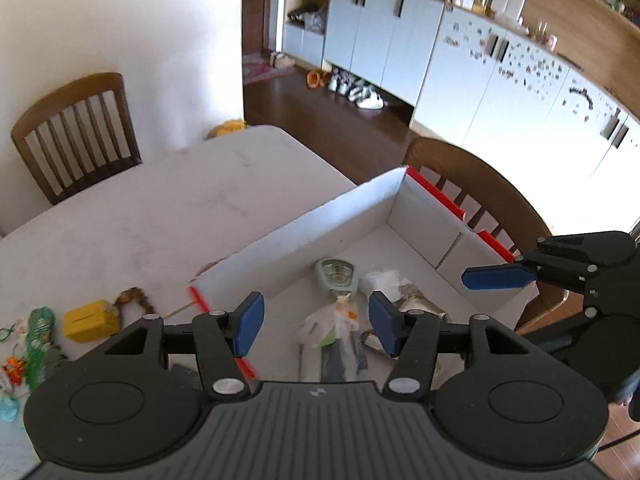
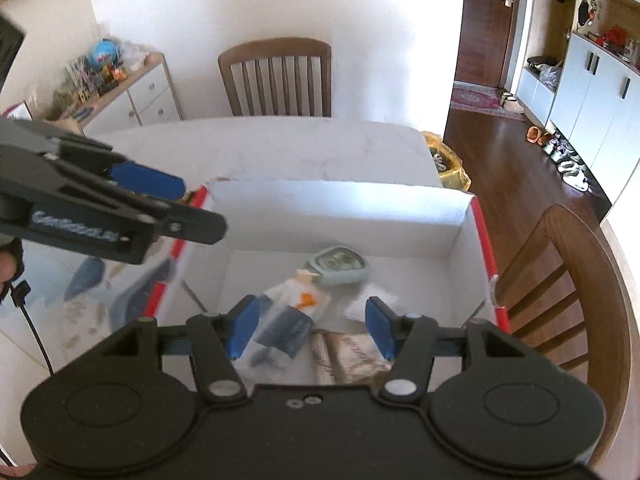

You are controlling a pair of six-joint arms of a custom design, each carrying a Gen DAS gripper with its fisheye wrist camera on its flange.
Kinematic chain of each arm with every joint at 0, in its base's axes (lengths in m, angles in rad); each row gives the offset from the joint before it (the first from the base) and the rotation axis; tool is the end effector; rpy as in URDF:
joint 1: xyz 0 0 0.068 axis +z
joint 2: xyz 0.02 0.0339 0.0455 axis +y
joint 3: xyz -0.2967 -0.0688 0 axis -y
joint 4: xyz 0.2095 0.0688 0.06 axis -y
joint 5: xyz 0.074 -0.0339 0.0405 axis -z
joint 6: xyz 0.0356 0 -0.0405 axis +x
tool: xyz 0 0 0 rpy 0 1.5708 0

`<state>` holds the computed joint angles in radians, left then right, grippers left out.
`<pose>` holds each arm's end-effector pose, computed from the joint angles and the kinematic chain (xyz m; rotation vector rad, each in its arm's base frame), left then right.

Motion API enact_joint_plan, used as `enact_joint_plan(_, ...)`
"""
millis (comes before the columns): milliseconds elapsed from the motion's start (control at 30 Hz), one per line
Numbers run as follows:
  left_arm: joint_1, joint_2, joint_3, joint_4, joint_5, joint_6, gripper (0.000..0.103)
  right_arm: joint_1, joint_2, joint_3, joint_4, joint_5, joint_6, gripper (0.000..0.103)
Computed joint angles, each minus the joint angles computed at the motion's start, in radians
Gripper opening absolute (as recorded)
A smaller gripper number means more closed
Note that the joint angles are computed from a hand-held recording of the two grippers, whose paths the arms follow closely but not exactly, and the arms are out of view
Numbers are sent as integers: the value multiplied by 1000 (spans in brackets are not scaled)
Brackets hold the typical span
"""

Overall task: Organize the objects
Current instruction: 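Withdraw both tools from the box toward the remaining items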

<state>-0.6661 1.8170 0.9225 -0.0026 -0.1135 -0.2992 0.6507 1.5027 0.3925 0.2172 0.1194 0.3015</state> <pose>0.2686 -0.2060 0.1899 0.4039 2.4475 -0.2783 0.1738 0.1270 0.1633 -0.3784 2.4450 0.2682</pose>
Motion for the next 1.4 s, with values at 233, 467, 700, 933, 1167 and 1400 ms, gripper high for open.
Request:
enact_joint_plan(233,81,-186,-194,57,23,27,68,169,4,44,-13,97,168,68)
enact_joint_plan(467,196,-358,-353,73,37,83,80,339,65,131,-25,207,286,82)
enact_joint_plan(700,341,-502,-480,79,76,169,85,459,148,234,-41,298,360,97)
enact_joint_plan(933,568,-604,-567,77,211,301,91,508,242,351,-70,315,399,98)
enact_joint_plan(1167,862,-582,-604,96,398,478,101,518,350,469,-106,296,410,98)
enact_joint_plan(1400,1134,-391,-618,191,539,646,101,527,489,631,-143,271,395,98)
